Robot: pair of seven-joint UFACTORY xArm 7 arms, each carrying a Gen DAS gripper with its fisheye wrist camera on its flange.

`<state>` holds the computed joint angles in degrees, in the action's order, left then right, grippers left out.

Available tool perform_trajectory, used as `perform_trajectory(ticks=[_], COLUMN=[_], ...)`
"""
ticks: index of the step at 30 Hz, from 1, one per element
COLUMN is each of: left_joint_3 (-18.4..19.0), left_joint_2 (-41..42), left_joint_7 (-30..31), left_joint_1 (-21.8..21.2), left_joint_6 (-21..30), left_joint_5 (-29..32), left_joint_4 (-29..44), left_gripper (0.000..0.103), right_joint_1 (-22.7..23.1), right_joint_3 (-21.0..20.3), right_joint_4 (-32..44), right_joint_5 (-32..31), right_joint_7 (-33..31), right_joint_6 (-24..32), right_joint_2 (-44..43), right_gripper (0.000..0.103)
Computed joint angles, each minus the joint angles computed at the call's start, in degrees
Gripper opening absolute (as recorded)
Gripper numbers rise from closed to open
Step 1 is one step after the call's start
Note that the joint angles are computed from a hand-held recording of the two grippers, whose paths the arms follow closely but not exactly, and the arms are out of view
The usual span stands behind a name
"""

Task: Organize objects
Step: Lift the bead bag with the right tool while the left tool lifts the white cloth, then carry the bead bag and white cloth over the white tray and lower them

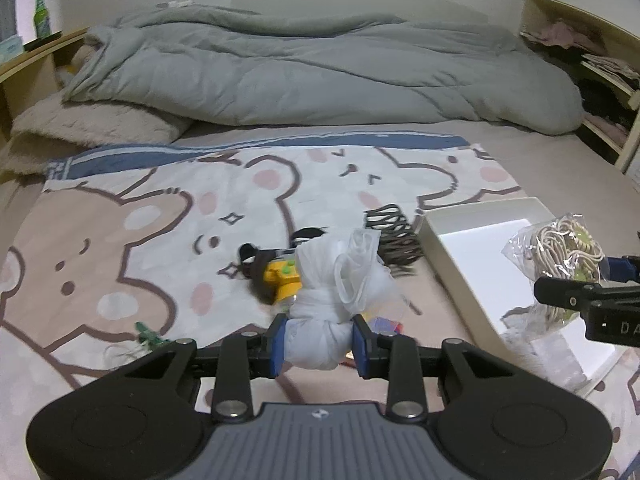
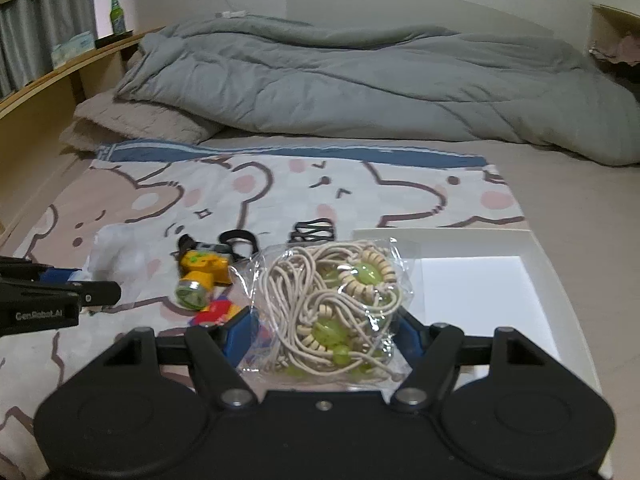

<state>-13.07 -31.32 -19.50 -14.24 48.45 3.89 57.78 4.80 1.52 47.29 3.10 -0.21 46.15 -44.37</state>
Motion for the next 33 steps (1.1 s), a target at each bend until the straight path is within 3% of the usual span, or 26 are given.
perform_trajectory(ticks=[24, 33], left_joint_3=[-4.2, -4.9], left_joint_2=[9.1, 12.8], left_joint_7=[-6.7, -7.7], left_joint_1=[-7.2, -11.2], left_joint_6=[-5.4, -7.9], left_joint_5=[-1.7, -3.8], left_joint_4=[5.9, 7.6], left_gripper=[0.035, 0.035], right_joint_1=[-9.5, -13.4], right_joint_3=[-8.5, -11.5], right_joint_4=[-3.3, -4.4], right_joint_5=[-2.2, -3.4], right_joint_7=[-8.4, -13.9], right_joint_6=[-0.5, 2.6], right_joint_2=[-3.5, -1.8], right_gripper=[0.073, 0.073])
